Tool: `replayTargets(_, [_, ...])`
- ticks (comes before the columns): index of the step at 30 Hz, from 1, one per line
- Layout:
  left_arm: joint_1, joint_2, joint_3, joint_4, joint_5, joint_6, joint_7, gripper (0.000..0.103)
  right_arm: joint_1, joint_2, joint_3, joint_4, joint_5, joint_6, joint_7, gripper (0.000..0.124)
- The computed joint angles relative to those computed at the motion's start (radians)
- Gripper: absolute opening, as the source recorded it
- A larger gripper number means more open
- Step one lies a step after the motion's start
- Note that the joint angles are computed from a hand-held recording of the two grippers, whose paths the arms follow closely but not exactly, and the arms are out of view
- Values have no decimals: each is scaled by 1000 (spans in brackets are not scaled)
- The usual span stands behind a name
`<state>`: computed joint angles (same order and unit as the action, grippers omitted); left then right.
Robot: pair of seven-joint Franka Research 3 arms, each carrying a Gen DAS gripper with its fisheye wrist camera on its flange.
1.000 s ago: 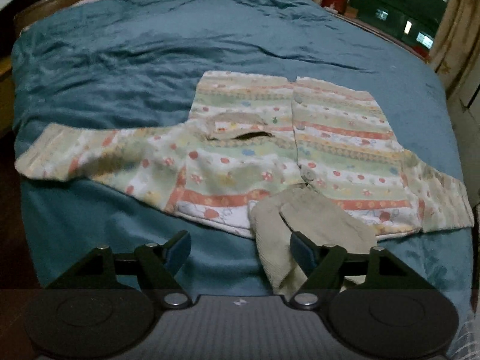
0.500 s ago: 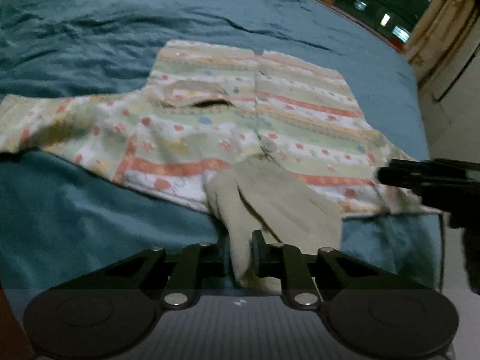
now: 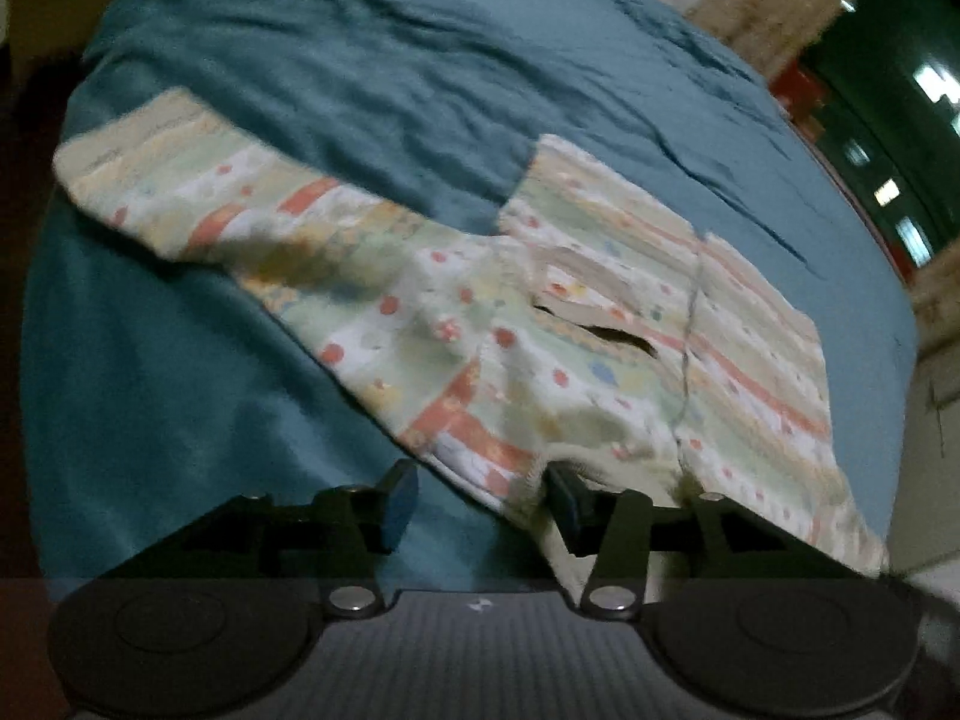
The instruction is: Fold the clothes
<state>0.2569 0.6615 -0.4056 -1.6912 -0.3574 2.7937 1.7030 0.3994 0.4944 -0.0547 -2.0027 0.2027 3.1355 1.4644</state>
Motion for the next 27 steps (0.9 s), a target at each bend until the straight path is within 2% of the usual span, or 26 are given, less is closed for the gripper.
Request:
replayTargets(3, [102, 3, -110, -28, -87, -3, 117, 50, 0, -5, 1, 0, -5, -3, -6, 36])
replayTargets(8, [118, -51, -108, -89, -141, 41, 198, 51, -35, -19, 45, -5, -2, 2, -45, 36])
replayTargets(10, [127, -62, -111, -103, -165, 69, 214, 53, -105, -22, 133, -1, 16, -2, -100, 36])
replayTargets(13, [113, -65, -91, -95, -167, 65, 202, 54, -219, -18, 287, 7, 61, -12, -210, 40])
replayTargets(15, [112, -63, -94, -92, -175, 63, 206, 54, -248, -5, 346, 22, 83, -27, -276, 51])
replayTargets(17, [120, -63, -107, -93, -190, 50, 218, 54, -238, 19, 369, 46, 83, -39, -337, 51])
replayTargets(18, [126, -62, -115, -93, -201, 40, 231, 54, -221, 32, 366, 59, 81, -42, -358, 51])
replayTargets(20, [128, -65, -124, -98, -221, 21, 252, 54, -154, 57, 318, 88, 72, -36, -371, 54])
replayTargets(23, [126, -67, -132, -100, -261, -21, 289, 53, 12, 98, 164, 133, 35, -11, -324, 58])
replayTargets(25, [127, -70, -136, -101, -298, -53, 322, 53, 91, 120, 82, 151, 14, 1, -286, 58])
replayTargets(27, [125, -77, -133, -102, -338, -84, 357, 53, 160, 141, 11, 164, -4, 17, -246, 52])
